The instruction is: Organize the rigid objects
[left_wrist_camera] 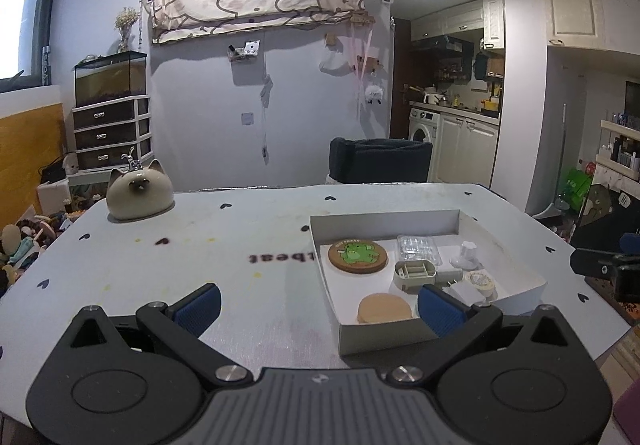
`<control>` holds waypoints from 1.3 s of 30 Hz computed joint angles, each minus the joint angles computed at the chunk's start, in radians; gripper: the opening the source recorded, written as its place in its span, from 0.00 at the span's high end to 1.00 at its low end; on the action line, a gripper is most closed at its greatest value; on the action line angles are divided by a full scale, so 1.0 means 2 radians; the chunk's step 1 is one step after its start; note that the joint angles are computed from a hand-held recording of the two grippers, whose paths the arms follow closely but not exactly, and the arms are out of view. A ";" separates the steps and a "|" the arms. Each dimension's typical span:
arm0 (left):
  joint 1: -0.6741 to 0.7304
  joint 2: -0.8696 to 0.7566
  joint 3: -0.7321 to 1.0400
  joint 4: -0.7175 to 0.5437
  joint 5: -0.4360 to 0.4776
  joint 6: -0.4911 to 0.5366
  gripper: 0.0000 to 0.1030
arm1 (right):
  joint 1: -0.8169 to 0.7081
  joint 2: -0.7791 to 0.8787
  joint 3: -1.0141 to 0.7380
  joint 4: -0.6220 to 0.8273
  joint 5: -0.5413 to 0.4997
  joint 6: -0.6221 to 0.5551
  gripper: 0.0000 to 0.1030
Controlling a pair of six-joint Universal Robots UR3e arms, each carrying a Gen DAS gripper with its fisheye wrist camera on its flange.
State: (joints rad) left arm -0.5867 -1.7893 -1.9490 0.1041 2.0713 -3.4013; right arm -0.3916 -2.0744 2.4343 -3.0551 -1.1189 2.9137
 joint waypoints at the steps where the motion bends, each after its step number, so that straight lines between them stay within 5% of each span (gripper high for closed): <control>1: -0.002 0.001 -0.003 0.001 0.003 -0.003 0.00 | -0.001 -0.004 0.005 -0.002 0.001 0.002 0.03; 39: -0.017 0.005 -0.010 0.003 0.021 -0.015 0.00 | 0.017 -0.007 0.023 -0.023 -0.017 0.008 0.00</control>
State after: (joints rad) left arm -0.6208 -1.7801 -1.9692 0.1094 2.1128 -3.4308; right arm -0.3576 -2.0879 2.4810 -3.1020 -1.1528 2.9291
